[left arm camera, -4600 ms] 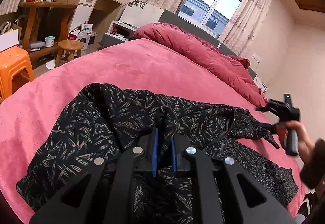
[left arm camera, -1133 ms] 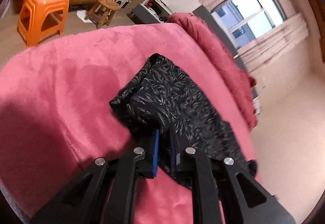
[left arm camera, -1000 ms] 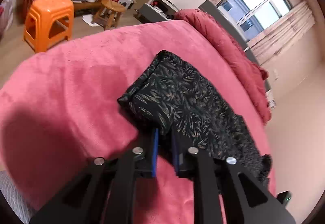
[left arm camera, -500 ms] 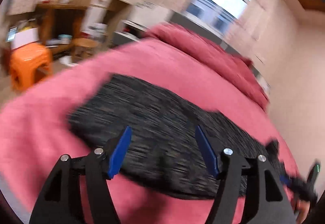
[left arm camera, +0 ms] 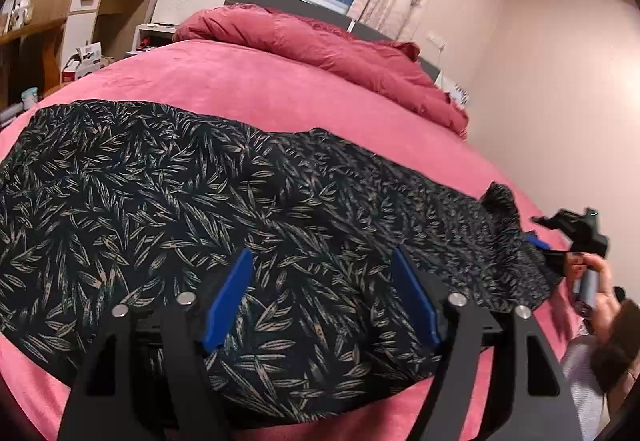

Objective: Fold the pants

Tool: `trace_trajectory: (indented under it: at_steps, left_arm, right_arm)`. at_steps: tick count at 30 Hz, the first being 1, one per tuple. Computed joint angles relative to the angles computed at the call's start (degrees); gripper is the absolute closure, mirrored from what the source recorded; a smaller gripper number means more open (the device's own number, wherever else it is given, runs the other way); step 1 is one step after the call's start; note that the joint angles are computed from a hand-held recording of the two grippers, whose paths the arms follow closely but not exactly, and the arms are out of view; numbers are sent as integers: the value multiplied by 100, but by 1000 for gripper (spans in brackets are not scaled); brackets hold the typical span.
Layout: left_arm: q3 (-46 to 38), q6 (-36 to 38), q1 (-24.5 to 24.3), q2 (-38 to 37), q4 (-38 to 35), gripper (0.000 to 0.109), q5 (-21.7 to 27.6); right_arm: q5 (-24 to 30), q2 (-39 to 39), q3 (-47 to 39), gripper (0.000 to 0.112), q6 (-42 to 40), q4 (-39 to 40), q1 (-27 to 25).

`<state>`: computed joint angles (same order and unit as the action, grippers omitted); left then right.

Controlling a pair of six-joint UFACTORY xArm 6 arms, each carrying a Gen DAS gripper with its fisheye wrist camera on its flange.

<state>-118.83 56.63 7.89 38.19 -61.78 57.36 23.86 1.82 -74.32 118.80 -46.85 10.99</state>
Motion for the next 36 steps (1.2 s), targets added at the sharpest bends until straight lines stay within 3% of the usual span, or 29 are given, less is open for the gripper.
trace_trajectory:
  at_steps: [3, 6, 7, 10, 13, 16, 20, 22, 24, 27, 29, 30, 31, 32, 36]
  left_arm:
    - [47, 43, 46, -12, -41, 32, 72]
    - [189, 155, -55, -78, -44, 28, 12]
    - [210, 180, -44, -96, -54, 27, 45]
    - [176, 136, -47, -75, -99, 26, 114]
    - [-154, 4, -31, 127, -63, 25, 230]
    - [-411, -69, -16, 291, -32, 24, 331]
    - [-581, -94, 15, 396, -26, 22, 446]
    - [-625, -111, 11, 419, -6, 22, 458]
    - [-634, -115, 2, 421, 14, 22, 447]
    - [-425, -40, -56, 275, 52, 22, 280]
    - [-188, 39, -134, 90, 170, 22, 118]
    - [-59, 108, -173, -11, 182, 22, 74]
    - [41, 191, -199, -97, 159, 22, 103]
    - [122, 304, -221, -183, 112, 22, 248]
    - [518, 859, -423, -583, 39, 22, 698]
  right_arm:
    - [-564, 241, -62, 77, 147, -19, -219]
    - [-639, 412, -182, 78, -85, 220, -345]
    - [-640, 419, -195, 81, -106, 215, -373]
    - [-353, 469, -356, 109, -20, -63, -377]
    - [-255, 294, -373, 110, 622, -978, -312]
    - [413, -34, -417, 110, 920, -1741, 35]
    - [1965, -678, -139, 110, 1172, -2457, 803]
    - [2454, -921, 96, 110, 1310, -2358, 1007]
    - [2613, -1110, 388, 110, 1572, -1942, 1050]
    - [2049, -1361, 947, 110, 1823, -1145, 808]
    - [1172, -1593, 1479, 108, 2422, -1134, 521]
    - [885, -1678, 1653, 104, 2840, -1362, 461]
    - [727, -1727, 1749, 86, 3185, -1584, 403]
    - [785, -1737, 1765, 71, 3344, -1689, 444]
    - [1073, -1747, 1762, 71, 3466, -1690, 521]
